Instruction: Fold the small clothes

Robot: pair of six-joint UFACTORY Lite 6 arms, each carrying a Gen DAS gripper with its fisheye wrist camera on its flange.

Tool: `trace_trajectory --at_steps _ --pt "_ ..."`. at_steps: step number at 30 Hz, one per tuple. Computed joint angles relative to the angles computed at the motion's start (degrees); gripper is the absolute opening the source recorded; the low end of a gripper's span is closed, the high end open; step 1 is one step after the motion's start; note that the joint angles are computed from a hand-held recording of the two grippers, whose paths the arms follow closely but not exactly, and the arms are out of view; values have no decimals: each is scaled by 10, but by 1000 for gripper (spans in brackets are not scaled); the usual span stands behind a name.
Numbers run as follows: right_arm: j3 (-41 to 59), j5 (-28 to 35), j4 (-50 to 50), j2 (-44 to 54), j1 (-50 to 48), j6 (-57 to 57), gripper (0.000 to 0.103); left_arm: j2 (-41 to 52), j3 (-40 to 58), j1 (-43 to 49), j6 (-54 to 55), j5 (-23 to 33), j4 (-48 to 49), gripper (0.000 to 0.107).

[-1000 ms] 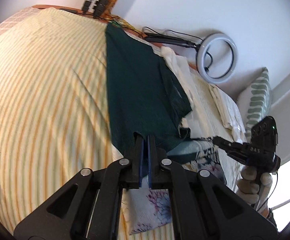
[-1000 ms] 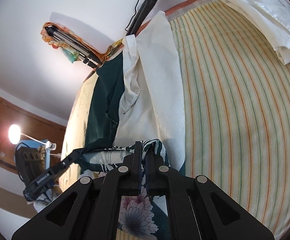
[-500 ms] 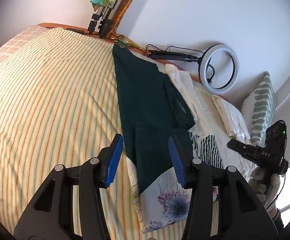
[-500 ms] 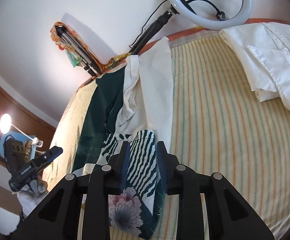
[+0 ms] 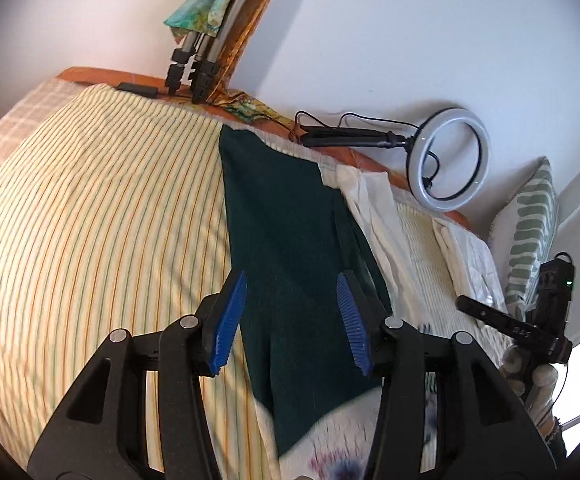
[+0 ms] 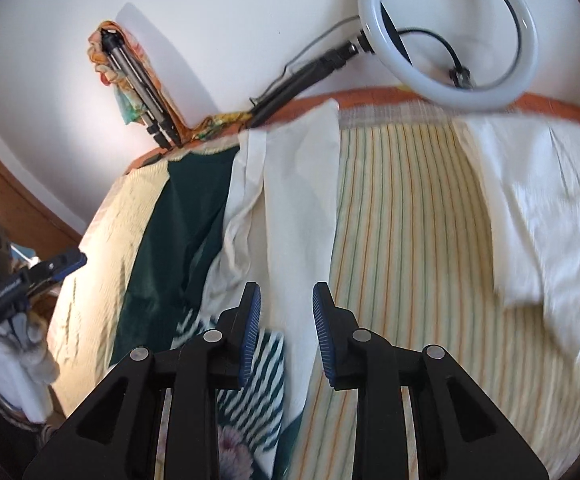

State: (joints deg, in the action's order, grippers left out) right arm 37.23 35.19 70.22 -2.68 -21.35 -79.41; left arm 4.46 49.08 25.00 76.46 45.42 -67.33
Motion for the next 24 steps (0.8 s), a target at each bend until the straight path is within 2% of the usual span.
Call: trace_trajectory --at_steps 3,5,11,14,16,20,22,24 --pt "75 4 -10 67 7 10 27 80 82 -39 -6 -48 0 47" --pt "120 -1 -14 112 15 16 30 144 142 -55 -12 -68 5 47" --pt "259 4 6 243 45 30 30 310 332 -87 -67 -123 78 47" --pt "335 15 -5 289 84 45 30 374 412 -96 -101 -124 115 47" --pt "407 28 -28 332 118 76 31 400 444 -102 -101 -121 126 47" --pt "542 38 -100 423 169 151 46 435 477 -115 -92 -136 137 47" --pt "602 36 -138 471 189 202 47 450 490 -118 -86 -140 141 47" --pt "645 59 -133 511 192 212 47 458 494 -117 -65 -143 127 47"
